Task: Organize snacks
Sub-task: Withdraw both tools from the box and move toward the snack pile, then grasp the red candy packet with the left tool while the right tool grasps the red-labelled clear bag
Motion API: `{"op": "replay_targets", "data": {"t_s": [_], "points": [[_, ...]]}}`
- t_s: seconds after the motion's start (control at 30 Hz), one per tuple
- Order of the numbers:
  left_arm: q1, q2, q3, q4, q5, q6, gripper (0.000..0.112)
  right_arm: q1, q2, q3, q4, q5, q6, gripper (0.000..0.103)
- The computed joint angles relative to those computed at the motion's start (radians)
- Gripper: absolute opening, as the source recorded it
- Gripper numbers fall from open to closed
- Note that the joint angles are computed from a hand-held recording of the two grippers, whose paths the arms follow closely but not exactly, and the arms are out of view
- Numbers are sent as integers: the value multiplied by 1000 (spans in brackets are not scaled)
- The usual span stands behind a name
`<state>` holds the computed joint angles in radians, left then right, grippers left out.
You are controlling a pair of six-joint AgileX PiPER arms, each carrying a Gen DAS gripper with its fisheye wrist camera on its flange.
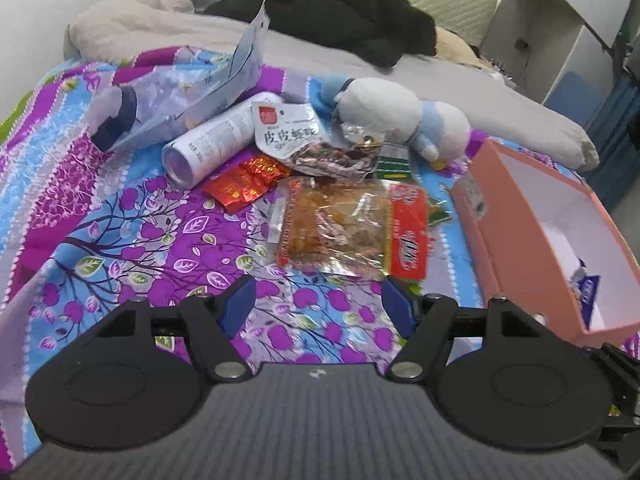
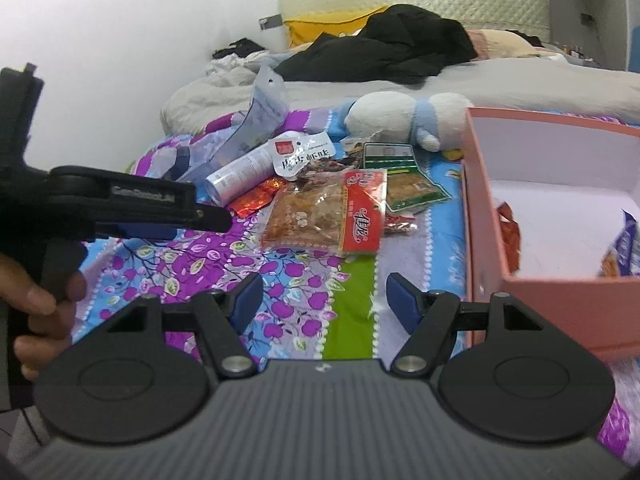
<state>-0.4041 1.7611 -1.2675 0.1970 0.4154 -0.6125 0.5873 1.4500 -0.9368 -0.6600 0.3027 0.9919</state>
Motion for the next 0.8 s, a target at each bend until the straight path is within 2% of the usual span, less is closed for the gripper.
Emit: {"op": "replay_targets", "data": {"t_s": [0.23, 0.37, 0.43, 0.47, 0.53, 0.63, 0.73, 0.8], "points": [[92, 168, -123, -181, -35, 241, 74, -42, 176, -133, 50, -18, -99, 70], [144, 272, -214, -228, -40, 355, 74, -76, 273, -216, 178, -29, -236, 70], [175, 316, -255, -304, -46, 463, 74, -93, 322, -262, 261, -30, -328, 70], [188, 335, -274, -334, -46, 513, 74, -101, 341, -283, 307, -27, -379, 71], [202, 383, -324, -312, -42, 539, 74, -114, 381, -316, 345, -35, -417, 91], [225, 444, -397, -345, -38, 606, 74, -127, 447, -380, 334, -27, -418, 92], [234, 515, -500, -300, -12, 606, 74, -135, 517, -451, 319, -3, -417, 92], [241, 556, -559, -315, -1, 659, 74, -142, 548, -483, 338, -3, -442, 92]]}}
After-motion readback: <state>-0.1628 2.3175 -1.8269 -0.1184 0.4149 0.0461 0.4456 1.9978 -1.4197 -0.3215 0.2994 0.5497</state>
